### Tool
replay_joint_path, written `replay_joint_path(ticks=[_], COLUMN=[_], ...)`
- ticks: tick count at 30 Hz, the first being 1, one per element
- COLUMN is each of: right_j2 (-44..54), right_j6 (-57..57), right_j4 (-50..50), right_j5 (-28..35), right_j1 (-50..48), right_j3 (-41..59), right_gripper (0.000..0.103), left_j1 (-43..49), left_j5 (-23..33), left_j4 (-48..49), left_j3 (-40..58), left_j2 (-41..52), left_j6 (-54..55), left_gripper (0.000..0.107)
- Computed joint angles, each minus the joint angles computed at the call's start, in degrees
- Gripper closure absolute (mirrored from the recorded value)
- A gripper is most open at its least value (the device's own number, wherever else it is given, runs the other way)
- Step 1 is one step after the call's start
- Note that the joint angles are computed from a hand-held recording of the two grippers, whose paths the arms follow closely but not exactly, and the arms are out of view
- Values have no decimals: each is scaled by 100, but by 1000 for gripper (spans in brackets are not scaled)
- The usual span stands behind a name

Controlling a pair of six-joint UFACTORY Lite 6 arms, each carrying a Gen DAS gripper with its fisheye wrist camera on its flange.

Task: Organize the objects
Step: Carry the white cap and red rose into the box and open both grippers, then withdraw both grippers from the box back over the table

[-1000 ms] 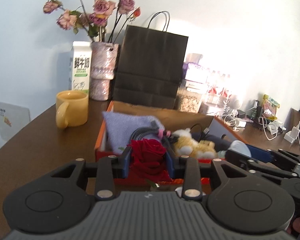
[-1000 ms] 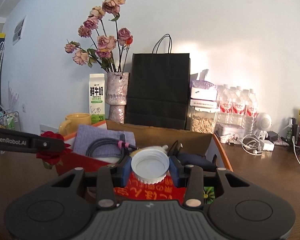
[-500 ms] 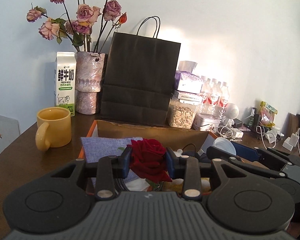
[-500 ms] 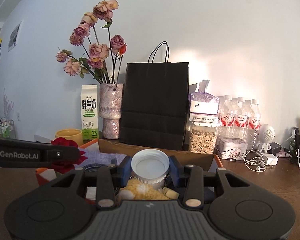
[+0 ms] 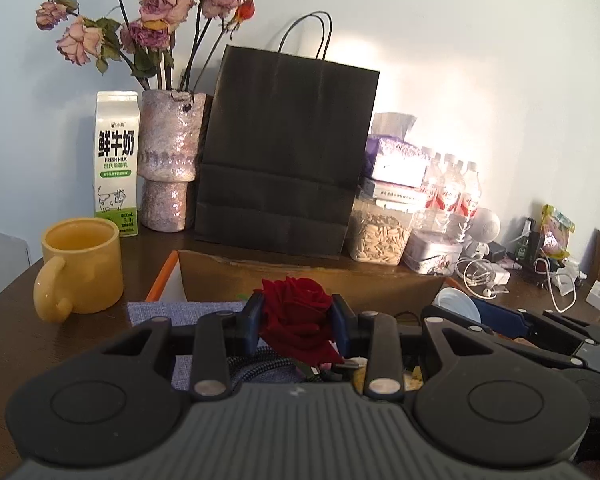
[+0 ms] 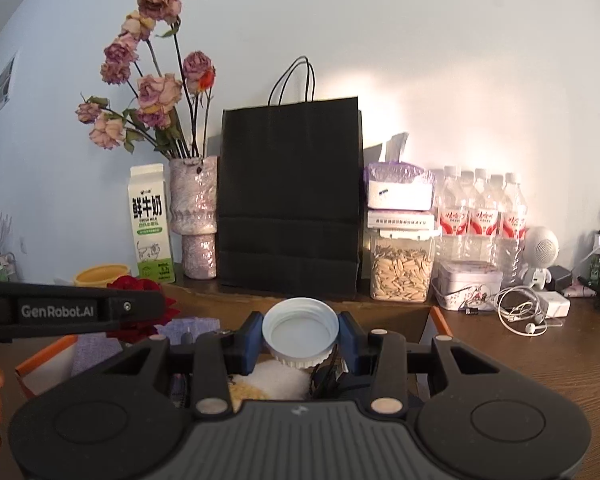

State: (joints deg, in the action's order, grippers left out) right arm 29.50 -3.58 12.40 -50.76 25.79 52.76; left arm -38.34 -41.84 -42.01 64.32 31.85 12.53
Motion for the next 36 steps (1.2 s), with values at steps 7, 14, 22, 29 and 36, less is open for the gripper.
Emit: replay_joint_path(ticks=[7, 14, 22, 29, 36], right_j2=[161, 126, 51, 63, 18], right_j6=[84, 4, -318, -219, -223], right_j4=[-77, -26, 293, 257, 316], right_j5=[185, 158, 178, 331, 261], right_j1=[-46, 2, 115, 72, 93], right_j3=[109, 39, -91, -42, -97], right_gripper=[64, 64, 11, 0, 0], left_j1=[59, 22, -46, -29, -45], left_j5=[31, -62, -398, -427, -427], left_j4=[101, 167, -115, -280, -287], left_j3=[76, -26, -160, -177, -194], left_j2=[196, 148, 144, 144, 153], left_j6=[-39, -92, -5, 31, 29], left_gripper=[71, 71, 6, 4, 4])
